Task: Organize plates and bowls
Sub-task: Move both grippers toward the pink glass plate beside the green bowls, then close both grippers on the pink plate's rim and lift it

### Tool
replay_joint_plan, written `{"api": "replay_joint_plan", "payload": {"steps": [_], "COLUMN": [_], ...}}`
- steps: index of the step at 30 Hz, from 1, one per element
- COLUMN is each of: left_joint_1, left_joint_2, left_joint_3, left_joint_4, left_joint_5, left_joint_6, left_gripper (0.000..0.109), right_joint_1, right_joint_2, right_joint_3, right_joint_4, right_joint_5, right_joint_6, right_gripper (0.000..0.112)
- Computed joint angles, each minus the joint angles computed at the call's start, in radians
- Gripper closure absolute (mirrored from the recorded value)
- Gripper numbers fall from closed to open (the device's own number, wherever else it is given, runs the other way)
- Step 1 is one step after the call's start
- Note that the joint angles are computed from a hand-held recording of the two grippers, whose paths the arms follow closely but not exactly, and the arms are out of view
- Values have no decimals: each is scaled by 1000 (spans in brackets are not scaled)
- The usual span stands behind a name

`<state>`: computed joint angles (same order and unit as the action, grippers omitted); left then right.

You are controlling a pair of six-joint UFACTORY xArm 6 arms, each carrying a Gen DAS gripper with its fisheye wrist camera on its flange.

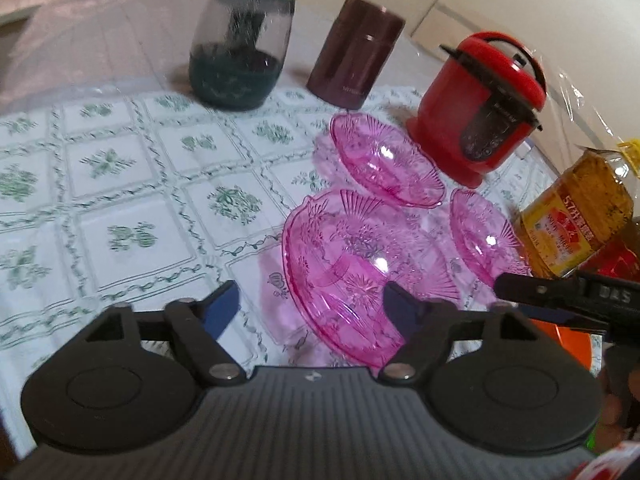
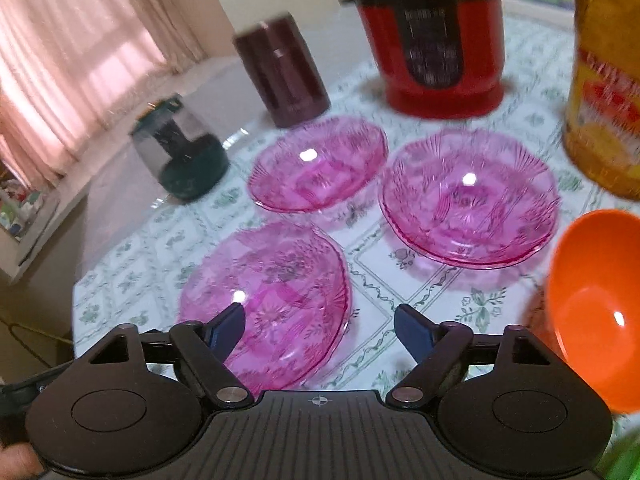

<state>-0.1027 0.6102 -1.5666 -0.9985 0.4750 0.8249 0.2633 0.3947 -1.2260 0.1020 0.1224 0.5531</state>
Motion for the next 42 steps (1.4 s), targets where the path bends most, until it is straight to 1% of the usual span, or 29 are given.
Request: {"api": "replay_joint_plan", "payload": {"steps": [2, 3, 5, 6, 8, 11, 12, 14, 16, 17, 18, 19, 22, 26, 33, 35, 39, 42], "left_joint_1": [-1, -3, -1, -1, -1, -2, -2, -2, -2, -3, -4, -5, -8, -8, -7, -9, -27, -41], "left_joint_2": [48, 63, 99, 110, 130, 146, 148, 151, 152, 152, 151, 147, 134, 98, 63, 74, 136, 237], "left_joint_3": [-55, -71, -113, -125, -147, -163, -165, -167, -169, -168, -167, -161, -143, -107, -114, -147, -268, -439], "left_joint_4": [46, 63, 99, 111, 124, 138, 140, 144, 135, 134, 137, 137, 134, 107, 114, 127, 188, 273], "left_joint_5": [10, 12, 25, 30, 33, 36, 39, 37, 43, 41, 37, 31, 18, -3, 5, 17, 35, 73], "left_joint_6": [-37, -48, -84, -95, -103, -116, -117, -121, -118, -115, -114, -109, -105, -62, -68, -89, -149, -242], "left_gripper": [50, 53, 67, 69, 77, 83, 85, 92, 97, 99, 99, 99, 99, 99, 99, 99, 99, 99], "right_joint_1": [-5, -9, -18, -21, -28, -34, -36, -38, -39, -39, -39, -38, -37, -31, -29, -36, -59, -80], "right_joint_2": [56, 76, 117, 131, 161, 190, 198, 213, 219, 220, 220, 221, 217, 195, 136, 131, 155, 203], "right_joint_3": [-74, -101, -157, -176, -217, -259, -270, -287, -294, -295, -296, -296, -291, -267, -246, -260, -334, -425], "right_joint_4": [125, 179, 248, 271, 305, 331, 334, 318, 324, 324, 321, 317, 245, 264, 240, 227, 145, 70], "right_joint_5": [58, 81, 124, 140, 180, 229, 242, 256, 264, 268, 270, 272, 271, 255, 233, 238, 266, 296], "right_joint_6": [-106, -150, -216, -238, -275, -306, -311, -303, -308, -307, -307, -305, -254, -268, -253, -243, -190, -140], "right_gripper": [40, 43, 46, 47, 49, 56, 60, 67, 81, 85, 92, 96, 104, 104, 105, 105, 105, 105]}}
